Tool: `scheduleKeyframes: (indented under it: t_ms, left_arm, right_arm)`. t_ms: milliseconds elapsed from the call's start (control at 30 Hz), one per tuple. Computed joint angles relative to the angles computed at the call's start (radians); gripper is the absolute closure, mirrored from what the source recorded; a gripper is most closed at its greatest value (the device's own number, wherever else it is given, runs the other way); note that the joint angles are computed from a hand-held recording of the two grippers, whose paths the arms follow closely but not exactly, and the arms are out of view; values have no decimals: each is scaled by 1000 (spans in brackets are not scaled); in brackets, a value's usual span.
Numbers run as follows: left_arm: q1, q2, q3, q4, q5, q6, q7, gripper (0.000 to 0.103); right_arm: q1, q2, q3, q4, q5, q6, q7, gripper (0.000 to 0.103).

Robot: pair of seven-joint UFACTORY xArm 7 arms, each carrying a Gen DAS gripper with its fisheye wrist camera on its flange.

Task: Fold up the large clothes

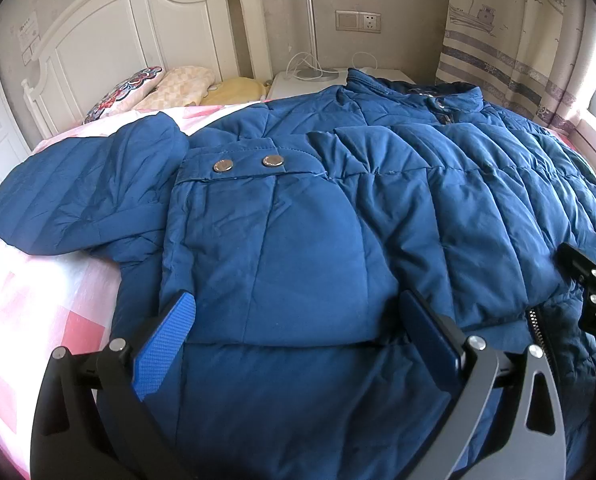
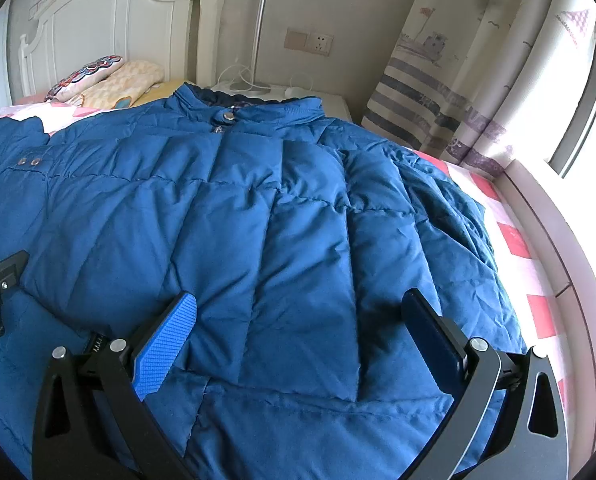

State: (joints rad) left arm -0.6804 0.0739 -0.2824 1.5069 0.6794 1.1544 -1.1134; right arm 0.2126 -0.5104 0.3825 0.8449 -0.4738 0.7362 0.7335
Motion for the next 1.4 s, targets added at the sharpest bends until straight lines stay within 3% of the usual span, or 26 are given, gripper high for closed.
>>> scheduleKeyframes:
  t_ms: [1267, 1400]
  left_arm:
    - [-1, 2, 1, 2, 1, 1, 0, 2]
    - [-1, 1, 2, 1, -1, 0, 0, 2]
  right_arm:
    - [7, 9, -8, 4, 7, 0, -7, 5]
    - [35, 23, -51, 0, 66, -24, -51, 5]
